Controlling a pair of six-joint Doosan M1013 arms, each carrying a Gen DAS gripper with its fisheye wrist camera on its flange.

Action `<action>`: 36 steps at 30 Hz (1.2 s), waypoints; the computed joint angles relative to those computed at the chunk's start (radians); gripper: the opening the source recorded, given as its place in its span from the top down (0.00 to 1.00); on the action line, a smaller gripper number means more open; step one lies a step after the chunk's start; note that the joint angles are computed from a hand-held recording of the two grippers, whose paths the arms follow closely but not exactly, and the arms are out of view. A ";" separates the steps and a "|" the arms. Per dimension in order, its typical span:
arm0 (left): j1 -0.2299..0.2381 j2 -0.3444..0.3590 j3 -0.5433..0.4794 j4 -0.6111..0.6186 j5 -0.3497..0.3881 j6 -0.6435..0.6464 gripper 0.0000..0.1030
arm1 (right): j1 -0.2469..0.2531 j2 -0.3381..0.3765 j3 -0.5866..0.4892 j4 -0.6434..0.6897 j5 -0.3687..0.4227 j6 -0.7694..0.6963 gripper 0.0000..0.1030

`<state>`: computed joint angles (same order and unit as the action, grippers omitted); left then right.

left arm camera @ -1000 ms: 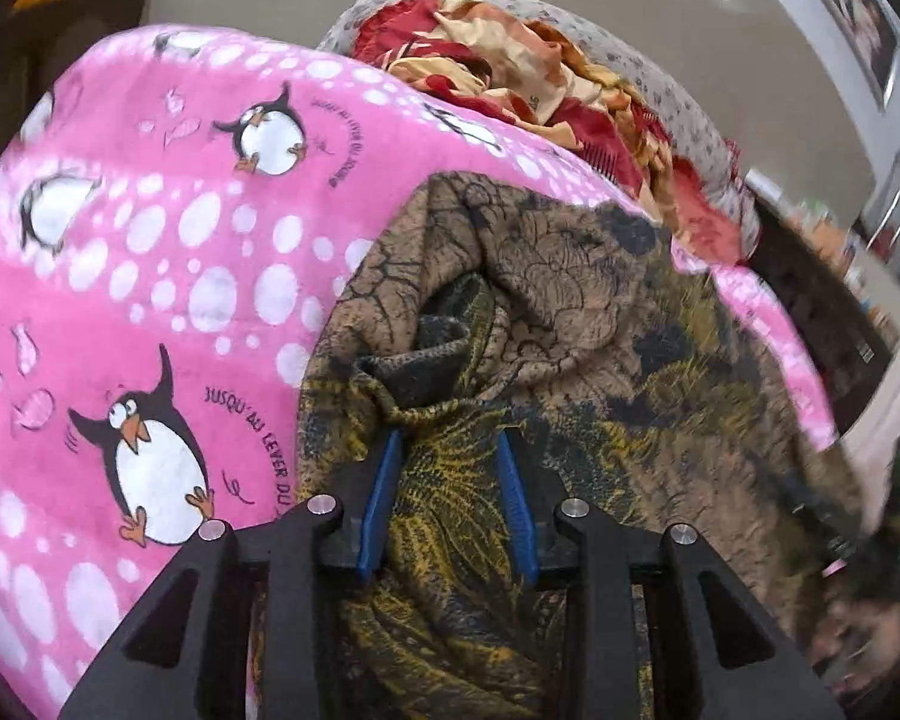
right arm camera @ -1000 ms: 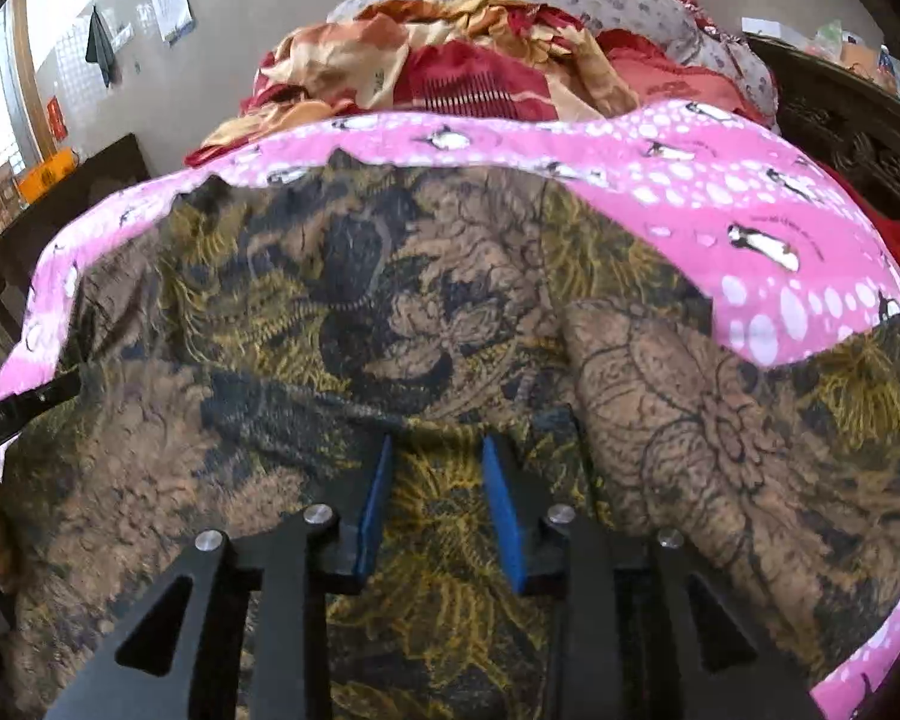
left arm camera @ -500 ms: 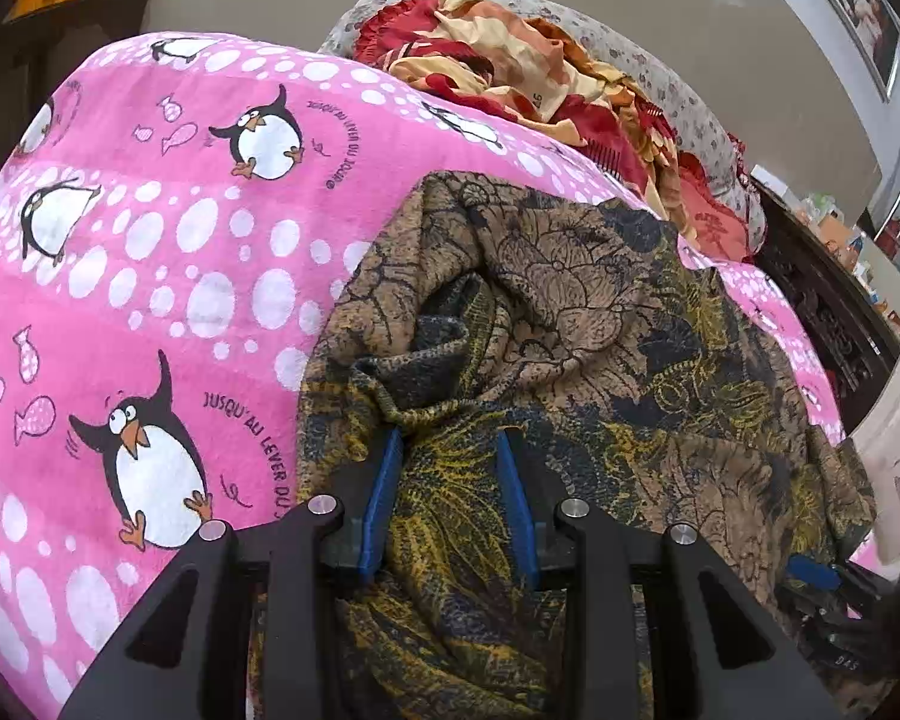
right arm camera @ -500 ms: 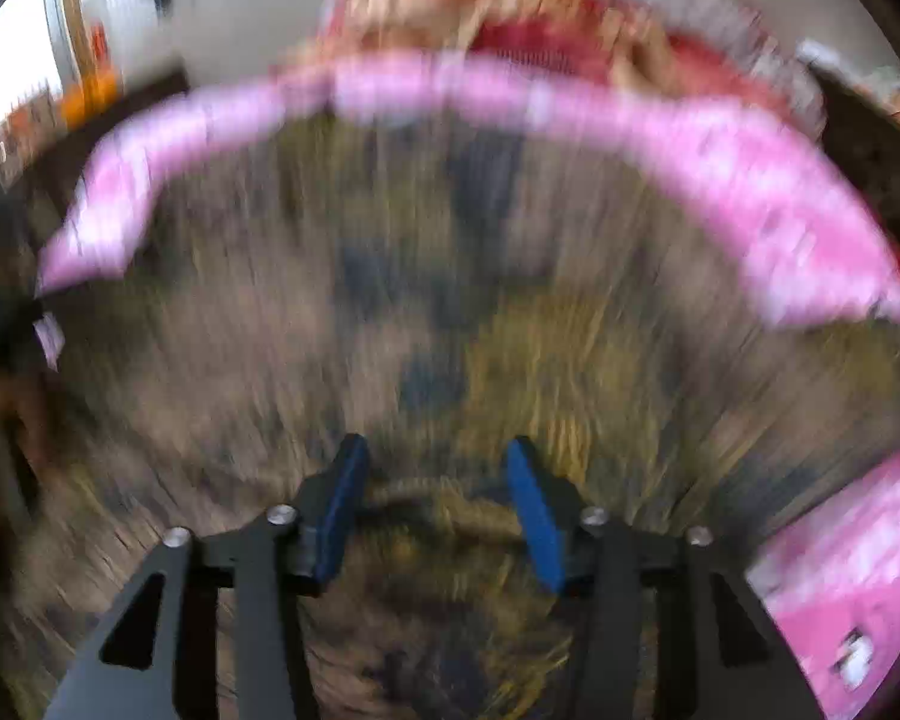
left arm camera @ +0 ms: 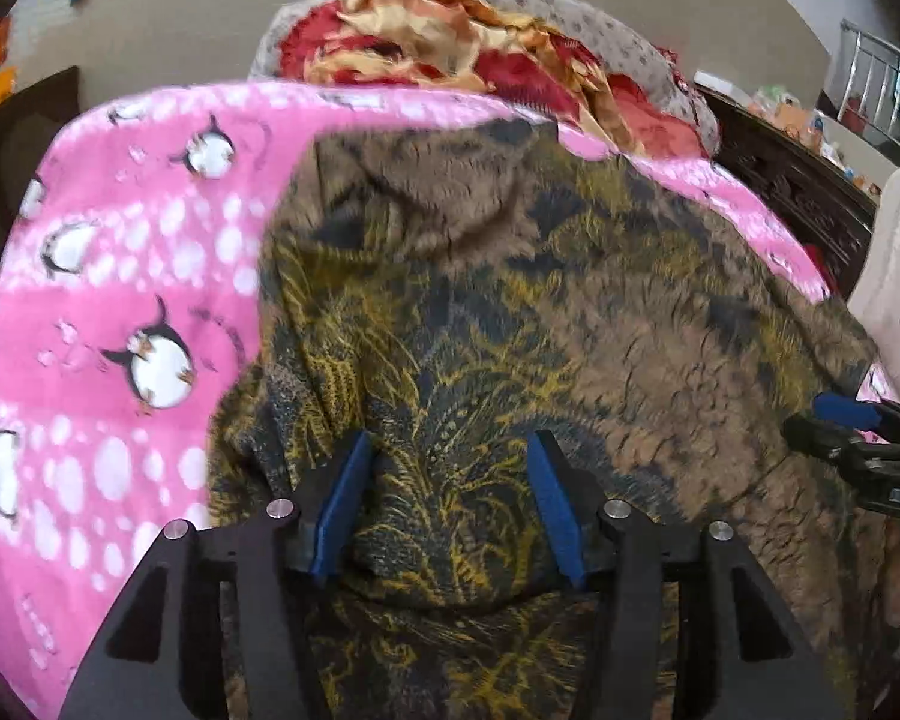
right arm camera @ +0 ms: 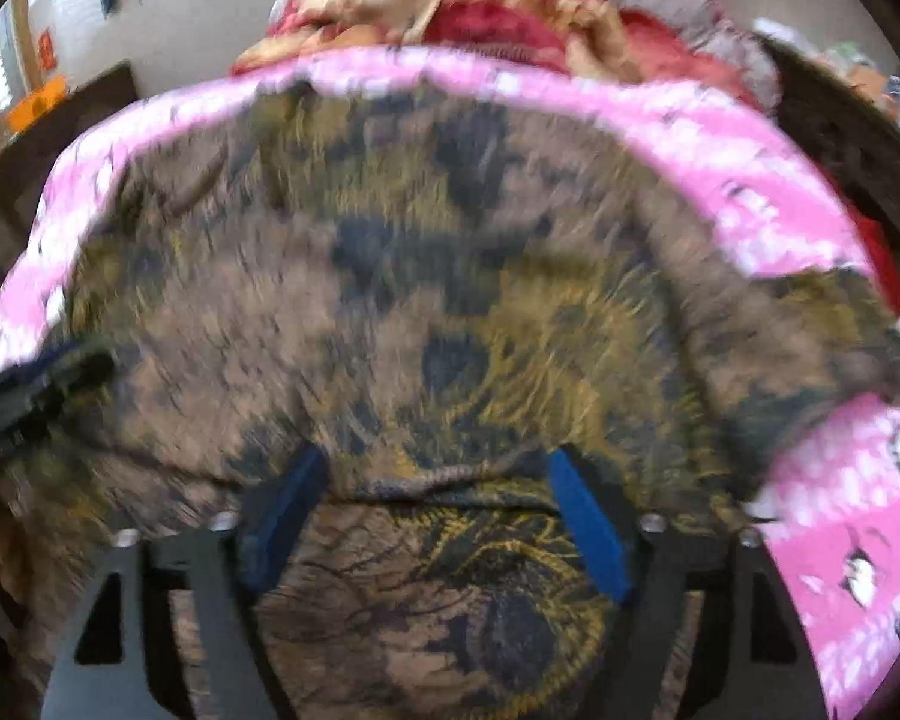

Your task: Fold small clothes

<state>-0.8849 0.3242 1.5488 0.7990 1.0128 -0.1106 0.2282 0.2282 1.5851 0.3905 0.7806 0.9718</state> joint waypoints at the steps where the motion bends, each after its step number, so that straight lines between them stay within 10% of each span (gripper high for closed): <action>1: 0.000 0.000 -0.007 -0.010 0.004 -0.004 0.67 | -0.009 -0.012 0.015 0.088 -0.022 -0.075 0.21; 5: -0.005 0.002 0.011 -0.001 -0.026 -0.021 0.64 | 0.006 0.039 -0.002 0.035 0.060 -0.049 0.17; 8: -0.005 -0.007 0.030 0.007 -0.056 -0.042 0.61 | -0.023 0.017 -0.017 0.079 0.076 -0.034 0.32; 14: -0.006 0.013 0.001 -0.016 -0.015 0.015 0.55 | -0.216 -0.014 -0.055 0.288 -0.034 -0.130 0.32; 22: 0.002 -0.007 0.036 0.022 -0.082 -0.076 0.55 | -0.459 0.239 -0.278 0.319 0.095 0.257 0.41; 27: 0.002 -0.006 0.035 0.024 -0.081 -0.082 0.55 | -0.458 0.309 -0.333 0.433 0.079 0.172 0.44; 31: 0.001 -0.006 0.035 0.023 -0.078 -0.081 0.55 | -0.453 0.294 -0.304 0.451 0.028 0.192 0.92; 36: 0.001 -0.008 0.039 0.028 -0.087 -0.089 0.55 | -0.461 0.201 -0.251 0.516 -0.067 0.080 0.93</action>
<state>-0.8834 0.3166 1.5875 0.8275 0.9259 -0.1997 -0.2326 0.4291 1.3340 0.9066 0.7135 1.0514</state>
